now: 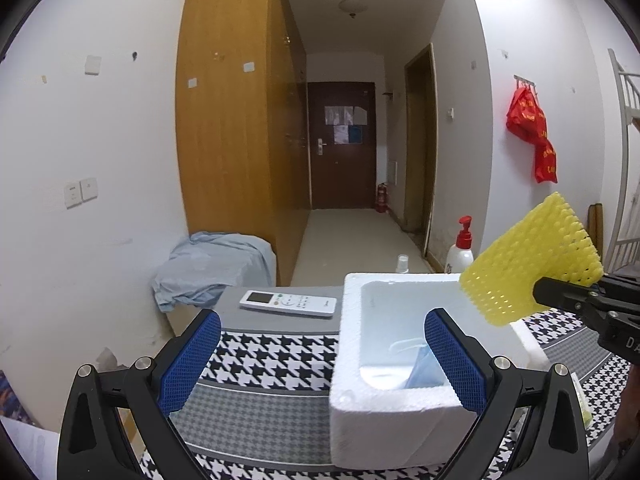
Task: Organize soft objects
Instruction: 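Lower the mask and sponge into the white foam box and open both grippers, then withdraw both grippers from the foam box toward the remaining items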
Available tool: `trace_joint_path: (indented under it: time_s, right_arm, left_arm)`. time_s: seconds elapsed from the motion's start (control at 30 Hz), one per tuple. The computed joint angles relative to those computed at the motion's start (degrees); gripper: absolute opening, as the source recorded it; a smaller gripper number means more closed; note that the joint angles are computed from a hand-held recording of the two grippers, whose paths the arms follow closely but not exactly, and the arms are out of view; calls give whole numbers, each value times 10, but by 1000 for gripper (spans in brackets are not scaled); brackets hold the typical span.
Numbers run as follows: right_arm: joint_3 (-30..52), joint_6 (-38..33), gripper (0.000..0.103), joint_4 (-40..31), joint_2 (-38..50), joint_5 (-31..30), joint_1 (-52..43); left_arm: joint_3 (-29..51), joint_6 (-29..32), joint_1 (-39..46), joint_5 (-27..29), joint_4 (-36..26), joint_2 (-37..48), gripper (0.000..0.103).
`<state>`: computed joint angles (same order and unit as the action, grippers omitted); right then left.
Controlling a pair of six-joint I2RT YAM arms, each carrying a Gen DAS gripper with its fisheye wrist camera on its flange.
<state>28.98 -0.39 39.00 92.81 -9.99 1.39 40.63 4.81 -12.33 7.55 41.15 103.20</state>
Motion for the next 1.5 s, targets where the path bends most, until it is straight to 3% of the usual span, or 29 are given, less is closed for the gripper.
trace_joint_path:
  time_s: [0.5, 0.53, 0.57, 0.6, 0.67, 0.7, 1.13, 1.5]
  right_arm:
    - [64, 5, 13, -30, 55, 22, 40]
    - [68, 5, 18, -34, 57, 25, 42]
    - [71, 3, 35, -37, 60, 29, 43]
    - [71, 3, 64, -35, 62, 37, 46]
    - [53, 10, 91, 0, 60, 57, 51]
    - [46, 10, 93, 11, 57, 58, 50]
    - [11, 19, 93, 26, 24, 40, 32]
    - [-73, 16, 93, 41, -75, 37, 9]
  left_arm:
    - [-18, -6, 30, 18, 12, -10, 102]
    - [-18, -7, 31, 21, 13, -10, 102]
    - [-20, -8, 32, 23, 14, -12, 102]
    - [-21, -8, 33, 25, 15, -12, 102]
    - [-25, -7, 34, 27, 22, -13, 102]
    - [-25, -8, 34, 28, 24, -13, 102]
    - [-28, 0, 30, 34, 17, -16, 102]
    - [-74, 1, 1, 30, 14, -72, 102]
